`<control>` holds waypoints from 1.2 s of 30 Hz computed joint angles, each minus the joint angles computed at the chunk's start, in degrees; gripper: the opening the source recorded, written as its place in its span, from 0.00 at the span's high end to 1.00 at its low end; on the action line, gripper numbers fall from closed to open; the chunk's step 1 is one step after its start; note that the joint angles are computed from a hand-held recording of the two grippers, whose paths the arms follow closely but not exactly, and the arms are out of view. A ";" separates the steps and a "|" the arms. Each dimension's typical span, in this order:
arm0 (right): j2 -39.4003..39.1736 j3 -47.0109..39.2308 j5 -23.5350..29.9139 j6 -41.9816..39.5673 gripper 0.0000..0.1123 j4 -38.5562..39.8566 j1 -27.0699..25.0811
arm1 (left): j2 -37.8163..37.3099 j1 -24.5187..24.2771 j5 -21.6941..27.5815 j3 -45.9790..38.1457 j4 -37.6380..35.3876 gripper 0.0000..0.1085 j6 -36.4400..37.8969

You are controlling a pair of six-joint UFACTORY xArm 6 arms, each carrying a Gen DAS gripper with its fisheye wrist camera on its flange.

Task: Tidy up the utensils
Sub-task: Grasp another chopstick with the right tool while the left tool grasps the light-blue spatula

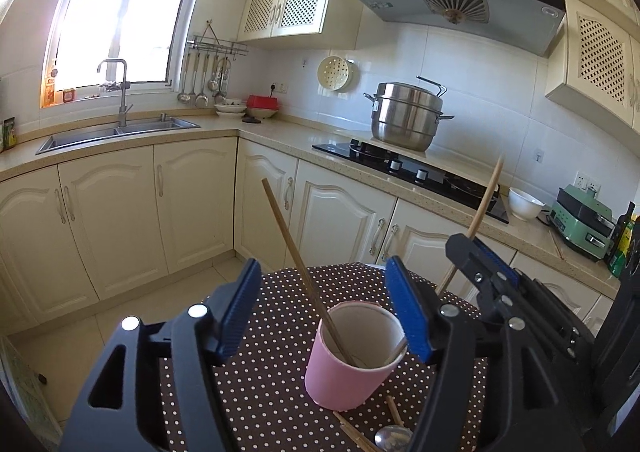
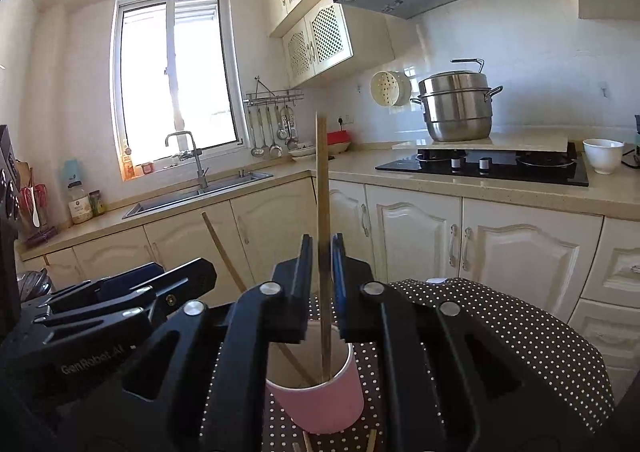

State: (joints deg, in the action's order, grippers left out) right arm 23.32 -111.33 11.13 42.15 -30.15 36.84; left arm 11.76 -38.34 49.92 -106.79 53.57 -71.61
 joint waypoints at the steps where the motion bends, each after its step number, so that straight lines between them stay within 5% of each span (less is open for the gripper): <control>1: -0.67 0.61 0.52 2.26 0.69 -2.12 -0.12 | -0.88 -0.12 -0.21 1.08 0.21 0.41 -0.84; 3: -2.29 2.54 0.55 4.27 0.56 -3.55 -0.52 | -2.91 -0.15 -1.33 3.62 -0.29 0.40 -2.31; 11: -10.91 12.90 1.14 1.22 0.52 -1.88 -1.30 | -8.07 -2.90 0.23 9.97 -3.01 0.40 -3.76; 16: -17.46 21.49 4.07 -10.20 0.51 7.55 -1.45 | -9.53 -4.48 1.65 12.83 -7.46 0.40 -1.94; 23: -21.85 27.18 18.29 -28.34 0.51 21.03 -1.02 | -8.55 -4.09 -0.88 15.28 -21.58 0.40 3.29; 33: -24.15 32.02 28.06 -40.40 0.52 32.73 -2.13 | -3.62 -2.48 -3.32 15.10 -41.49 0.78 12.46; 36: -24.27 31.96 28.82 -42.77 0.63 36.97 -2.48 | -2.08 -2.32 -2.31 14.13 -43.16 0.81 12.41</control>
